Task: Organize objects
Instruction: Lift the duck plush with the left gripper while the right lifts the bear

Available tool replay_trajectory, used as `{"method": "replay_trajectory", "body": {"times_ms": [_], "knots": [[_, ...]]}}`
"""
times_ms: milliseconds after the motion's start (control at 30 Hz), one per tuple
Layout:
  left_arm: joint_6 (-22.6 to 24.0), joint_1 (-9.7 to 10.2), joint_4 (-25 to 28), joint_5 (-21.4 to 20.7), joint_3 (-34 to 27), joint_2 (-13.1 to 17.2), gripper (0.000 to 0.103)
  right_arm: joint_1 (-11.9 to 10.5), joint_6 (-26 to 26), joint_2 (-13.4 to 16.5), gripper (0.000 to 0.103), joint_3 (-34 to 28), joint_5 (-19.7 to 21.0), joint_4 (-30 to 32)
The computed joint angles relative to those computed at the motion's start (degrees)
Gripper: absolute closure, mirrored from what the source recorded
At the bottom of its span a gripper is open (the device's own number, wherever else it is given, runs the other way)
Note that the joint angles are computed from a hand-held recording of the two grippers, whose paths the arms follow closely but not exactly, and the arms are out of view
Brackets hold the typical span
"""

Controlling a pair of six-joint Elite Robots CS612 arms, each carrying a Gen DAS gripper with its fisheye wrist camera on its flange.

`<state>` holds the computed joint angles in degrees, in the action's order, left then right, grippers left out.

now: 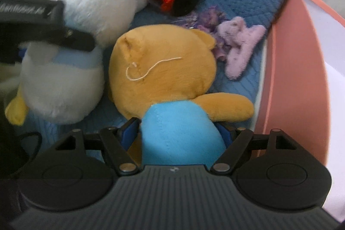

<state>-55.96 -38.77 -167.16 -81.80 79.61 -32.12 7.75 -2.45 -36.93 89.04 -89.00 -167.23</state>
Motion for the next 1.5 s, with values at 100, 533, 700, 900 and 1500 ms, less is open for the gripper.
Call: {"method": "replay_trajectory", "body": {"times_ms": [100, 533, 700, 900, 1500], "knots": [[0.2, 0.00, 2.7, 0.4, -1.2, 0.3, 0.010, 0.1, -1.6, 0.3, 0.027, -0.6, -0.1, 0.9], [-2.2, -0.18, 3.4, 2.6, -1.9, 0.8, 0.011, -0.6, 10.6, -1.5, 0.044, 3.5, 1.0, -7.9], [-3.4, -0.48, 1.2, 3.4, -0.5, 0.3, 0.015, -0.9, 13.2, -2.5, 0.044, 5.3, 2.5, -10.7], [-4.9, -0.86, -3.7, 3.4, 2.0, -0.6, 0.017, -1.4, 15.0, -2.7, 0.044, 5.4, 4.9, -10.4], [-8.2, -1.96, -9.6, 4.4, 5.8, -3.3, 0.019, -3.9, 20.3, -6.8, 0.044, 9.0, 10.8, -11.4]]}}
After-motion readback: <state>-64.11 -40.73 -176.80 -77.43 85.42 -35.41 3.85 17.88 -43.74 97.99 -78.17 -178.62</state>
